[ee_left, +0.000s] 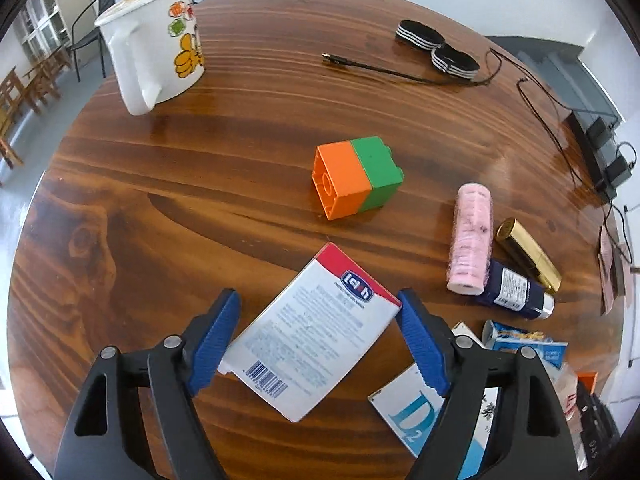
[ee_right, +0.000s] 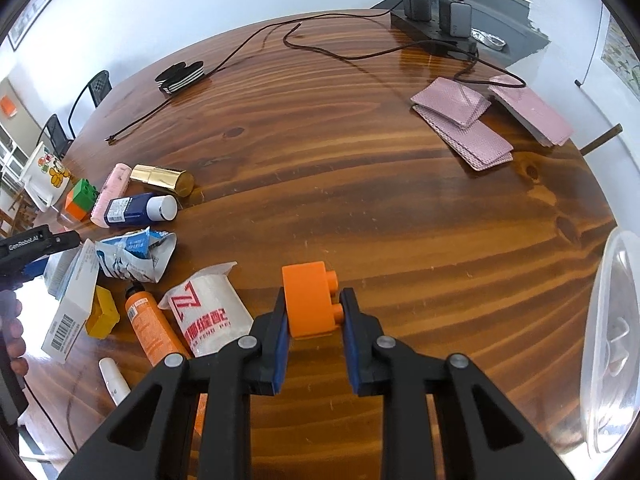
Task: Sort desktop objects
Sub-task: 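Carry the orange brick and white carton with both grippers over the clear bowl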
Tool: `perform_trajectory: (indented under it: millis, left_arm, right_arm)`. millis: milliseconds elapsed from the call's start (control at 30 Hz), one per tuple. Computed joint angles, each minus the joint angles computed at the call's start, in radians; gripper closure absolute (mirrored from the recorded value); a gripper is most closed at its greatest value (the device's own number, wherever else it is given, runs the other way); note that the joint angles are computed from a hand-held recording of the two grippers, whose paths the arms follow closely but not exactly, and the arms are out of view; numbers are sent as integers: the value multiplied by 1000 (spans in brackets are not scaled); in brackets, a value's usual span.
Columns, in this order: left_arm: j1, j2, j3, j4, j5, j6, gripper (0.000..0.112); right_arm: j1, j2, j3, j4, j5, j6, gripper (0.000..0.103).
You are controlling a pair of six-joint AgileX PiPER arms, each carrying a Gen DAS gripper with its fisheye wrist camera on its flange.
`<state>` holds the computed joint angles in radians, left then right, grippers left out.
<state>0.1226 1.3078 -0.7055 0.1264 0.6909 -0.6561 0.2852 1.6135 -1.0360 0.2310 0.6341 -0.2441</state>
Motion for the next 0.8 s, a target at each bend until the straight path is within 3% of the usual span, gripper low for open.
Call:
perform_trajectory:
  millis: [133, 300, 500, 800]
  left_arm:
    - [-29, -48, 29, 37, -11, 7, 57]
    - [-6, -139, 73, 30, 14, 5, 58]
    - [-48, -284, 83, 73, 121, -73, 59]
    - [-411, -329, -81, 292, 320, -426, 61]
  right_arm:
    - [-16, -24, 17, 6, 7, -9, 77]
    - [-24, -32, 12, 42, 18, -59, 77]
    - [-48, -59, 12, 112, 42, -148, 77]
    - [-194, -127, 31, 233, 111, -319, 77]
